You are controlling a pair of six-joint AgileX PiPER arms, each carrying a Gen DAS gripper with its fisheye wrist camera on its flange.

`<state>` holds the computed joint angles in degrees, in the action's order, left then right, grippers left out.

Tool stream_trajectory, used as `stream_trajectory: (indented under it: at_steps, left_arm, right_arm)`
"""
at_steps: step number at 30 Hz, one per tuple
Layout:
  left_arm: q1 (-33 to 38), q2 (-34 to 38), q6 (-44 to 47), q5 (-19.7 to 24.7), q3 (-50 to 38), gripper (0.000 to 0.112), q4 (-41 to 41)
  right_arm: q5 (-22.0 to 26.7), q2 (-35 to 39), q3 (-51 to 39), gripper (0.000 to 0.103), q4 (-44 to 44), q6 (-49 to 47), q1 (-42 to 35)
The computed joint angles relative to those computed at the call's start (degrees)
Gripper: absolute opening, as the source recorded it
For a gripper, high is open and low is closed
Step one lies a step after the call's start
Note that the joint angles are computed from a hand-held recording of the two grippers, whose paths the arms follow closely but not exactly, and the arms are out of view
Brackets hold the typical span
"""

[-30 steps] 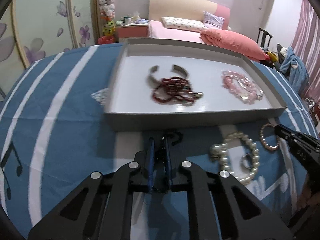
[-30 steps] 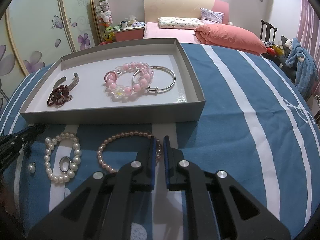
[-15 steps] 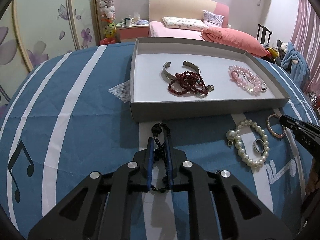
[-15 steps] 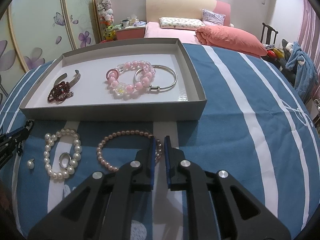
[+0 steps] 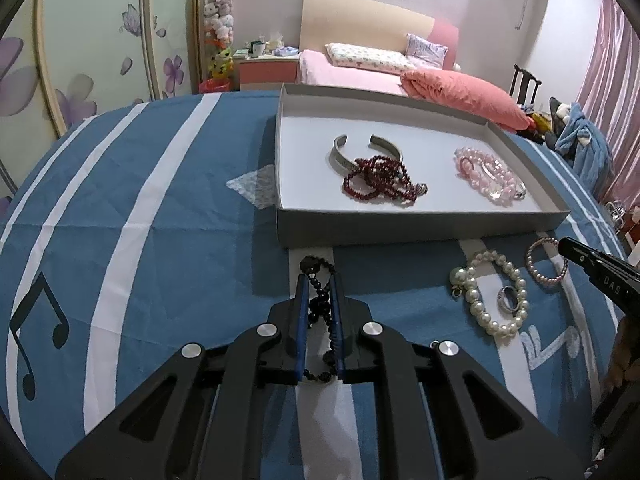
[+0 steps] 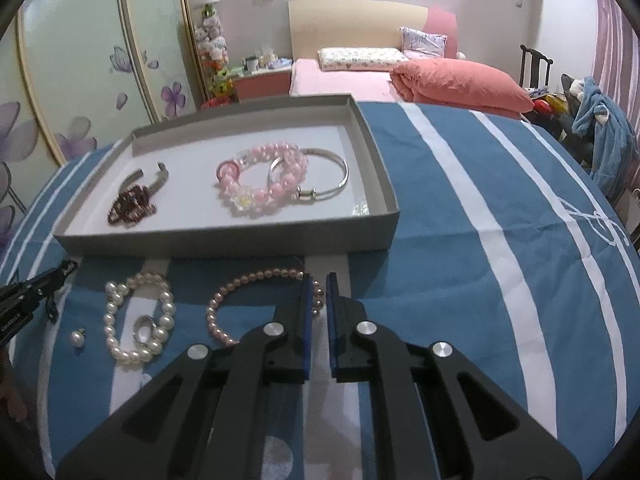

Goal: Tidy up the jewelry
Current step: 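Close the right tool on the pink pearl bracelet while the left tool holds the necklace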

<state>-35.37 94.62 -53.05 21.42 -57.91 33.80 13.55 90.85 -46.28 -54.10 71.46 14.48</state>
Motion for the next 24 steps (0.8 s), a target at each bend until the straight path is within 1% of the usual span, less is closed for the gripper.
stream_trajectory:
  at_steps: [3, 13, 16, 20, 24]
  left_arm:
    - [-0.1, -1.0, -1.2, -0.8, 0.8, 0.011, 1.4]
    - [-0.7, -0.5, -1.3, -0.2, 0.1, 0.011, 1.2]
    - [-0.7, -0.5, -1.8, -0.2, 0.1, 0.011, 1.6]
    - [-0.7, -0.4, -2.2, -0.3, 0.1, 0.011, 1.7]
    - [-0.8, -1.2, -4.7, -1.0, 0.9, 0.011, 3.7]
  right_arm:
    - [-1.0, -1.8, 1.1, 0.007, -3.2, 3.2, -0.1]
    - [-1.5, -2.2, 1.7, 0.007, -2.3, 2.2, -0.6]
    - [-1.6, -2.2, 1.8, 0.007, -3.6, 3.4, -0.6]
    - [-2.2, -2.3, 2.4, 0.007, -7.8, 7.8, -0.7]
    - [-3.0, -3.8, 3.7, 0.007, -16.8, 17.0, -0.5]
